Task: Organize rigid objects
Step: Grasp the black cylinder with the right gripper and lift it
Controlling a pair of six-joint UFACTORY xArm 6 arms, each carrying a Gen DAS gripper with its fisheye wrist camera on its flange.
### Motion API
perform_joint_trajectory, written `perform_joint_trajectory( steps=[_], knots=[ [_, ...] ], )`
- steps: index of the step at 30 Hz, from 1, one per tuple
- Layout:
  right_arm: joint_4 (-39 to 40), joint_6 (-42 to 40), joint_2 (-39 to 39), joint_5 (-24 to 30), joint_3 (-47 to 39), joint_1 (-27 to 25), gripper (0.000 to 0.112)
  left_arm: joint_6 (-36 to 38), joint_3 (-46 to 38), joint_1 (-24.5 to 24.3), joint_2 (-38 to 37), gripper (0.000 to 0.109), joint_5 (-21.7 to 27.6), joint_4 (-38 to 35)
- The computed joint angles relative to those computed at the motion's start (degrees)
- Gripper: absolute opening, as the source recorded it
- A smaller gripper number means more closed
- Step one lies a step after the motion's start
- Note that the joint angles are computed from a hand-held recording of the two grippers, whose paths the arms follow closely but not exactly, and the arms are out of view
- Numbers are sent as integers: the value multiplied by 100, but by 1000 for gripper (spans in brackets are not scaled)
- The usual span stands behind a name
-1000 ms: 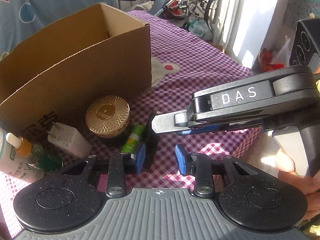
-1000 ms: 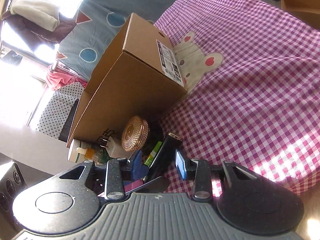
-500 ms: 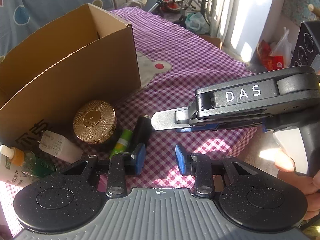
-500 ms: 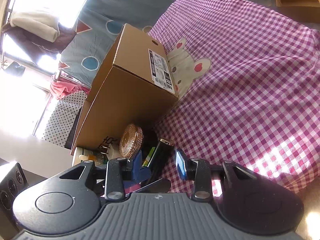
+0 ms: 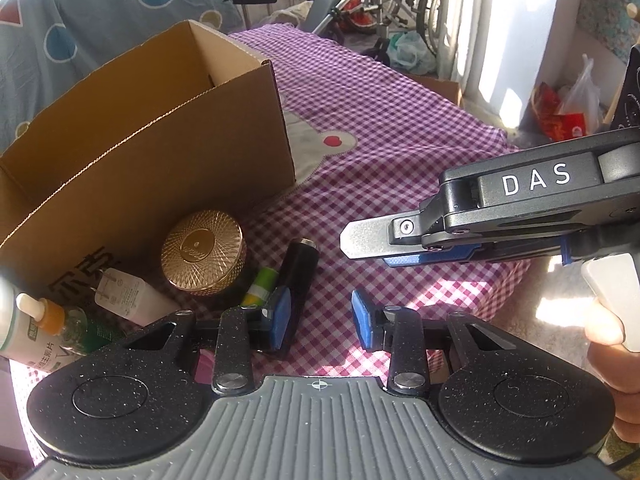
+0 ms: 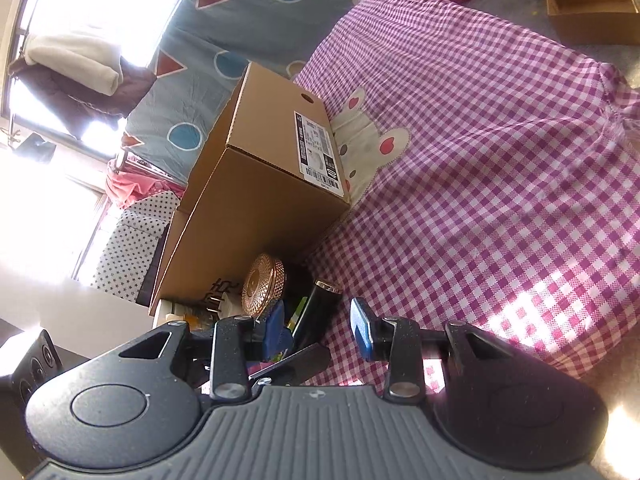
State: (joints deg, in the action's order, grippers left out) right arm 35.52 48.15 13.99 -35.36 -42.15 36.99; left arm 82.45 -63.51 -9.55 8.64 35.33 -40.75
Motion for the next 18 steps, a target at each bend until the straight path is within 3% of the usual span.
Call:
perform_joint_trajectory(
  steps=[4,9,12,15,18],
  knots=[
    [-158,141,41,8,-13,-56,40,10,111,-103,32,34,-439,1],
    [-356,324,95,-12,-11,-127,40,-249,28,-165,161,35,-575,189],
    [-417,398,104,-42,18,-155,40,-578,-182,-91,261,35,-156,405],
    [-427,382,88,-12,37,-175,40,-1043,-547,65,434,35,736,600],
    [-343,174,65,189,-19,-190,40,-1090,-556,110,459,34,910,530]
  ],
)
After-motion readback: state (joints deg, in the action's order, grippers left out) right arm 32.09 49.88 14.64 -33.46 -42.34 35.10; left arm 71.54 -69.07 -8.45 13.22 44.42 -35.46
